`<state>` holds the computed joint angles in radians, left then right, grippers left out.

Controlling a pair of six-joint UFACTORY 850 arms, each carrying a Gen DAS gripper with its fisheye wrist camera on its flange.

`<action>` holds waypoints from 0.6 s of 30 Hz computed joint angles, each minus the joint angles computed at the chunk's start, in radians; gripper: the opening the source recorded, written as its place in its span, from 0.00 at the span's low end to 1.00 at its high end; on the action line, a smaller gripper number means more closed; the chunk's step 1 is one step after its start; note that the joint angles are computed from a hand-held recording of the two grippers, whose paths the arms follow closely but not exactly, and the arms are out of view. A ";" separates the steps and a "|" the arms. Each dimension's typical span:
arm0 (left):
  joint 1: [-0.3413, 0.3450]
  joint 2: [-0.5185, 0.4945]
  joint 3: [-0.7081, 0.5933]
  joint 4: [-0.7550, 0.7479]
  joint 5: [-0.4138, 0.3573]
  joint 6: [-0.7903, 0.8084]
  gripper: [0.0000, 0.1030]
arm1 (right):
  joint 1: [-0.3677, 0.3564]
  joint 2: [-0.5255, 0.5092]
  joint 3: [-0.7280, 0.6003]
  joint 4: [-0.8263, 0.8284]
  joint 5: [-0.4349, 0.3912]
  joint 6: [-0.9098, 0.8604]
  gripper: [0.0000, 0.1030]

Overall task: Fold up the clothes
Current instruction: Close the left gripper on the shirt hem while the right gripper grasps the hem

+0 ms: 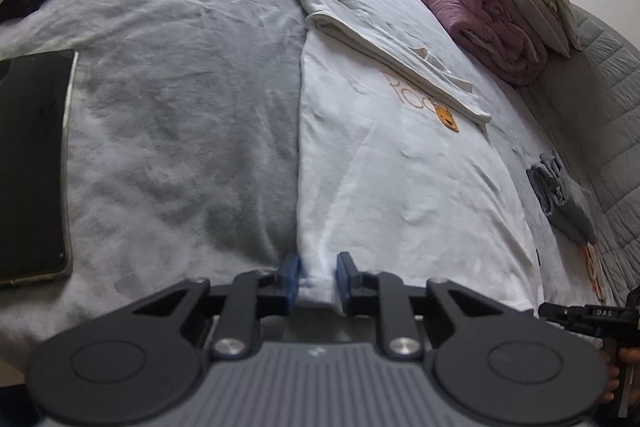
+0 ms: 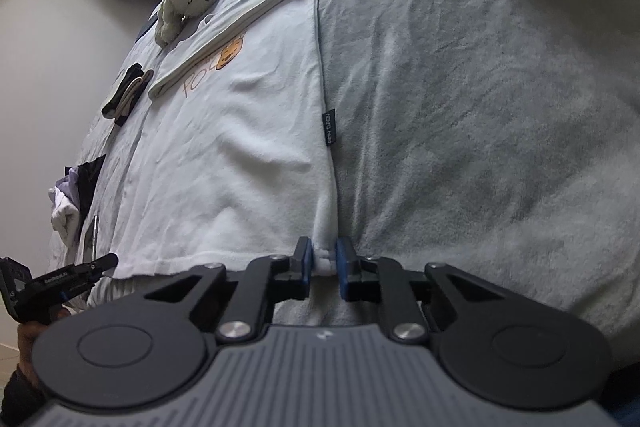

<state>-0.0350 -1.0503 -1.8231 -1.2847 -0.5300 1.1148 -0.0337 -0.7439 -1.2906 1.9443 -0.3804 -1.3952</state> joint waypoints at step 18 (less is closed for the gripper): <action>-0.003 0.018 0.009 0.019 0.016 0.089 0.07 | 0.016 0.029 0.036 0.171 0.028 -0.195 0.08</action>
